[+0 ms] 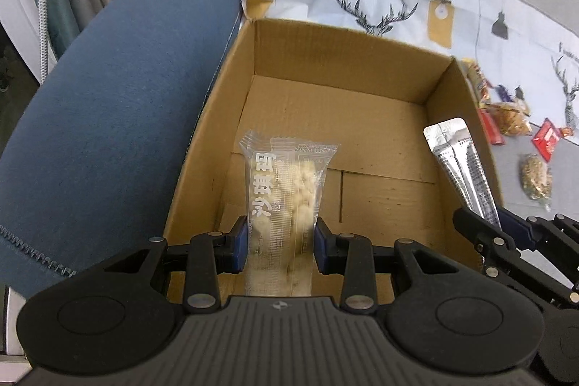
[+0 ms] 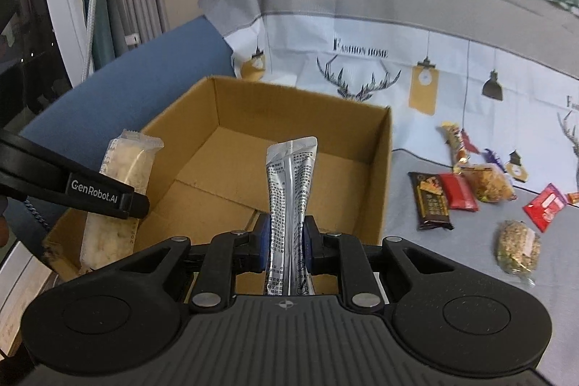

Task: Organize snacks
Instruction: 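Carry the foil stick with the right tool while the left tool carries the cracker bar to the box, then open both tools to drop the foil stick and cracker bar into the box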

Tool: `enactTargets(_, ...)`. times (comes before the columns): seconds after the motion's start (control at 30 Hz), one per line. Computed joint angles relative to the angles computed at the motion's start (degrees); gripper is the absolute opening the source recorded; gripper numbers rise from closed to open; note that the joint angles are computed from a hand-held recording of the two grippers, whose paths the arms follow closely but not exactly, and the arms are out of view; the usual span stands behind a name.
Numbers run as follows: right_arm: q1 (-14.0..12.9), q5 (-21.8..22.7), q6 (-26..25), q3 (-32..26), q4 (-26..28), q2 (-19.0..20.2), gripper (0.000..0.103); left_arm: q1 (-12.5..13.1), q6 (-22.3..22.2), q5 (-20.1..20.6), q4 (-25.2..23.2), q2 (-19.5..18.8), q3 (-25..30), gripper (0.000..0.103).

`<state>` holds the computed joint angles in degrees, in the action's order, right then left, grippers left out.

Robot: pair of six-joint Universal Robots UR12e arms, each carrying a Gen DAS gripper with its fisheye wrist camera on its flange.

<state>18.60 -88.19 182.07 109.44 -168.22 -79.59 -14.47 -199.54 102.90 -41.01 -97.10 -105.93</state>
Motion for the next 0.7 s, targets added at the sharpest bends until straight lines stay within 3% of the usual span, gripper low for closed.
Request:
enactTargets(0.17,0.1,-0.3,-0.2,-1.5,1.0,2.2,0.020,0.1,1.3,2.0,0.8,-1.9,0.5,0.042)
enactTargets(0.23,0.0,-0.4,0.3,-2.0,1.5,2.9,0.021,-0.1,1.2,3.9,1.6,-2.6,0.5,0.070)
enactTargets(0.27,-0.1,-0.5,0.7,-2.2,1.4,3.2,0.024,-0.1,1.0,4.1,1.6,-2.7,0.5,0.096)
enactTargets(0.3,-0.1,-0.6,0.9,-2.4,1.4,3.4,0.039,0.0,0.9,3.9,2.1,-2.6,0.4,0.102)
enactTargets(0.33,-0.1,-1.1,1.4,-2.5,1.3,3.5,0.052,0.1,0.5,3.8,3.4,-2.2,-0.2,0.103)
enactTargets(0.37,-0.1,-1.9,2.1,-2.5,0.7,3.5,0.074,0.1,0.2,3.8,3.6,-2.0,-0.3,0.103)
enactTargets(0.4,0.0,-2.7,2.8,-2.3,-0.2,3.5,0.088,0.1,0.1,3.6,3.4,-1.8,-0.3,0.103)
enactTargets(0.47,0.0,-3.3,3.1,-1.8,-1.4,3.0,0.092,0.1,0.1,3.0,1.6,-1.3,-0.3,0.103)
enactTargets(0.7,-0.3,0.3,0.7,1.8,4.0,-2.3,0.099,-1.8,-0.7,4.0,-1.9,2.8,-2.6,0.103)
